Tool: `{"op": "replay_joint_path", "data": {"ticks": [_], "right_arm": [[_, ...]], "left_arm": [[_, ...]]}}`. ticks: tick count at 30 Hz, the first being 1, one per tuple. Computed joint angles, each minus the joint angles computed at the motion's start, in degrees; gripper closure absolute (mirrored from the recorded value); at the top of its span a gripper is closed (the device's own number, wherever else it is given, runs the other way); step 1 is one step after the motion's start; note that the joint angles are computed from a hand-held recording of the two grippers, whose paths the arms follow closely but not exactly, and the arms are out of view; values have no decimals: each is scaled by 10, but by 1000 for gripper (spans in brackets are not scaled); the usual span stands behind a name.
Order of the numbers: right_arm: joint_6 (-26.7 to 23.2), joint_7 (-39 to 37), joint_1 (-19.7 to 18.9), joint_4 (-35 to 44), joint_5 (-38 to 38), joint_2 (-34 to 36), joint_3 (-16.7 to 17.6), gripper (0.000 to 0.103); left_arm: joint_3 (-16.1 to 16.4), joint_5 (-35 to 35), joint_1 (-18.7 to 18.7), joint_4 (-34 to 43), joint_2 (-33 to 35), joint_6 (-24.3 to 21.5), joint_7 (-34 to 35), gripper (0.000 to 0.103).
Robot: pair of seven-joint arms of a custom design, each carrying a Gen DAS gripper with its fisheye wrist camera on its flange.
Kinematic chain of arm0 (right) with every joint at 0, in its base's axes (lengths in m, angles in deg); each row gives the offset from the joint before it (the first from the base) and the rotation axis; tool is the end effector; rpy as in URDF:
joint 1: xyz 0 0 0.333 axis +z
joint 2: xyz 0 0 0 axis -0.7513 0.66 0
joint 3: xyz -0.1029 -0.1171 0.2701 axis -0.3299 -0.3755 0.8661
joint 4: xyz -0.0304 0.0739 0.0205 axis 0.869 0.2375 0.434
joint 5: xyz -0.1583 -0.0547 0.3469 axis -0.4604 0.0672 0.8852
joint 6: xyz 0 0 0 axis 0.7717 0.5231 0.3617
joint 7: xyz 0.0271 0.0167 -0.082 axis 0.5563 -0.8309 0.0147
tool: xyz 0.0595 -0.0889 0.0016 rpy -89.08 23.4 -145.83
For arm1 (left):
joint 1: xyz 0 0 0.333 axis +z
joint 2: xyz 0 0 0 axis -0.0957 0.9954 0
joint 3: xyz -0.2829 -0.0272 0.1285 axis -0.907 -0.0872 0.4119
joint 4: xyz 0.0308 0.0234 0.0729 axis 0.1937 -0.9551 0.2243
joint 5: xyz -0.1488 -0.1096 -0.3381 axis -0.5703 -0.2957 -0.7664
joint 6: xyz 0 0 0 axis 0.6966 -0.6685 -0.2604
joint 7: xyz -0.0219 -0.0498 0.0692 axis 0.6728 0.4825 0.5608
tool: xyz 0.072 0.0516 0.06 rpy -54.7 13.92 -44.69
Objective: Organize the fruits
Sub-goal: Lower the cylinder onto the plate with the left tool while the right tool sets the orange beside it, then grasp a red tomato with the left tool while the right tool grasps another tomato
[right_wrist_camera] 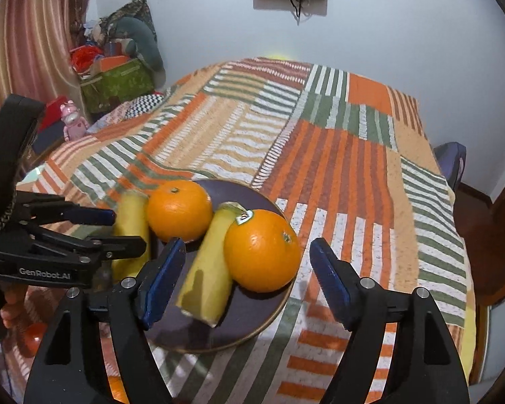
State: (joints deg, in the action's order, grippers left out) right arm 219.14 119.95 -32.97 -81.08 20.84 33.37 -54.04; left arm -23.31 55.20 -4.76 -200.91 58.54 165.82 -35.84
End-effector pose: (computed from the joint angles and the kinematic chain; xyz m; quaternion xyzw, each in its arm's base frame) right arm 0.5733 0.2198 0.5415 -0.8760 0.2877 -0.1362 0.3624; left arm 0.5408 -0.0858 0.5103 -0.7905 0.5432 -0.2221 0.1756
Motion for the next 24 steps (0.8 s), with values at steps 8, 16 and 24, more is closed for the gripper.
{"op": "replay_joint_path", "data": {"ticks": [8, 16, 24], "right_arm": [[-5, -4, 8, -50, 29, -61, -17, 27], [-4, -5, 31, -120, 52, -137, -56, 17], [-11, 27, 47, -174, 31, -183, -83, 1]], "left_arm": [[-26, 50, 11, -38, -79, 0, -35, 33], [-73, 90, 34, -104, -182, -4, -69, 27], [-95, 70, 29, -170, -246, -7, -67, 22]]}}
